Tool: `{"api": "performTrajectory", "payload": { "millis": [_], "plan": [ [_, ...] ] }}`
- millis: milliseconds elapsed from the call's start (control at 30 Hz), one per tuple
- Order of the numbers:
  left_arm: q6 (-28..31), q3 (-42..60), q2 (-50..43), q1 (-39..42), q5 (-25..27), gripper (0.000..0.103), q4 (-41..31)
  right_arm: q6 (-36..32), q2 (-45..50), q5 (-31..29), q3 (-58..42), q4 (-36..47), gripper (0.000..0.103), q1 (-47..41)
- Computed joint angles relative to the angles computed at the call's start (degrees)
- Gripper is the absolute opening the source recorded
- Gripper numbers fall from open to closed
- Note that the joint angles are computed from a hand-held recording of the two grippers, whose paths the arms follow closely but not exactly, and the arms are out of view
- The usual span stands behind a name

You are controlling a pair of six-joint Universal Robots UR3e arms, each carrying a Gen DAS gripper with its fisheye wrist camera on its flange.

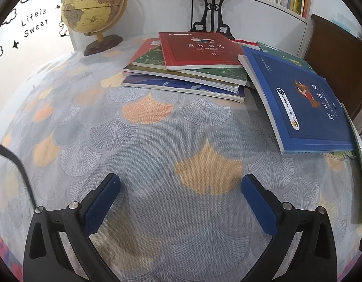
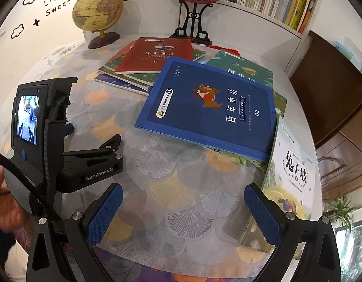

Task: Organize books
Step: 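Move both tools toward the pile of picture books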

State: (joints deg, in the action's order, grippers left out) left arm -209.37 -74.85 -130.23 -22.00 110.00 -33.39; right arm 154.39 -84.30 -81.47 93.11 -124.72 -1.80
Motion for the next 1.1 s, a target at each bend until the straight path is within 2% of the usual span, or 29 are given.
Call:
{"api": "performTrajectory", "payload": {
  "millis": [867,967,1100],
  "plan": [
    [0.1,0.4,-0.2,0.0,0.1,0.103,-0.4,-0.1,-3.3,0.0,4.9,-0.3,0.103,-4.8],
    [1.3,2.5,0.0,0.9,-2.3,0.103,-4.6,-0.1,-3.6,0.2,5.2,-0.2,0.103,-4.8],
    [0.0,7.9,-0.5,1.6,-4.6,0.103,-13.9,-0.1,-4.4,0.4,5.9,-0.5,0.103,-4.9]
  ]
}}
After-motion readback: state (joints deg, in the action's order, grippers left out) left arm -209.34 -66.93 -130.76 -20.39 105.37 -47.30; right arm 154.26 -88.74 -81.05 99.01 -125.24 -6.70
